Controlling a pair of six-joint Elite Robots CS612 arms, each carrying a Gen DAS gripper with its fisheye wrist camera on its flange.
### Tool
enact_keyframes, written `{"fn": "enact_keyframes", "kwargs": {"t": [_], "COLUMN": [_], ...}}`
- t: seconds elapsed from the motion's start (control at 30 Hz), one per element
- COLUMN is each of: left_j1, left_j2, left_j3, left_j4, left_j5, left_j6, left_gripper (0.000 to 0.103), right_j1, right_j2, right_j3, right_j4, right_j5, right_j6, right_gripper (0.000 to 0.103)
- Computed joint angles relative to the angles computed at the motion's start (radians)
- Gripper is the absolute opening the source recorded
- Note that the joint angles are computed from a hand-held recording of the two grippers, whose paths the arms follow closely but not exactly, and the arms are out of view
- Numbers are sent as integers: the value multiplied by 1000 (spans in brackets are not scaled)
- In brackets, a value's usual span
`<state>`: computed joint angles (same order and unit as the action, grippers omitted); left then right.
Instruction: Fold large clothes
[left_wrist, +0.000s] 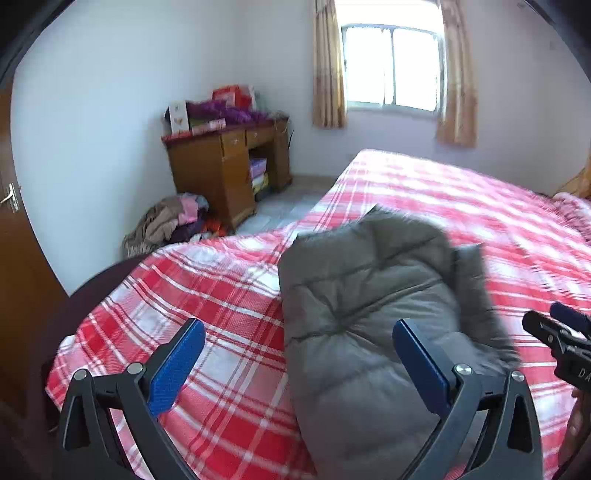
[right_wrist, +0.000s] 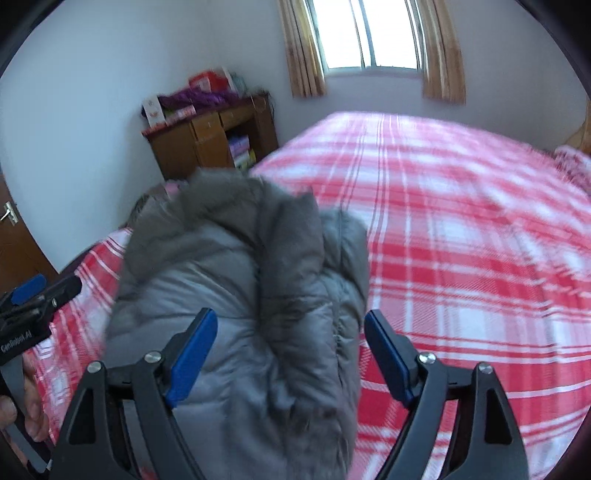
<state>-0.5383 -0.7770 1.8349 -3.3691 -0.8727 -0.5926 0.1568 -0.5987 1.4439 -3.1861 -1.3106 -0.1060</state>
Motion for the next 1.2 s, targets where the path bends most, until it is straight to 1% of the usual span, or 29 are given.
{"fn": "enact_keyframes", "kwargs": {"t": [0.03, 0.1, 0.17, 0.2, 0.3, 0.4, 0.77, 0.9, 1.2], "left_j1": [-14, -38, -61, -67, -80, -85, -81, -78, -78], "left_j2": [-14, -40, -58, -64, -81, -86, -89, -88, -85], "left_j3": [26, 66, 100, 107, 126, 136, 142, 141, 137], "left_j4": [-46, -92, -162, -180, -233, -275, -268, -261, -249], "left_j5": [12, 36, 64, 73, 90, 88, 89, 87, 85], "left_j6": [11, 17, 37, 44, 69, 75, 60, 48, 53], "left_gripper": [102, 102, 102, 102, 102, 102, 102, 102, 102], "right_j1": [-1, -4, 0, 2, -5, -2, 11, 10, 10], "right_j2": [-23, -59, -92, -104, -135, -149, -152, -153, -152], "right_j3": [35, 94, 153, 175, 230, 248, 260, 267, 269], "right_j4": [-43, -133, -226, -258, -353, -402, -424, -430, -433], "right_j5": [0, 11, -4, -6, 25, 29, 35, 44, 45], "right_j6": [-5, -12, -23, -24, -5, 1, -7, -9, -9], "right_gripper": [85, 94, 94, 94, 96, 96, 96, 96, 96]}}
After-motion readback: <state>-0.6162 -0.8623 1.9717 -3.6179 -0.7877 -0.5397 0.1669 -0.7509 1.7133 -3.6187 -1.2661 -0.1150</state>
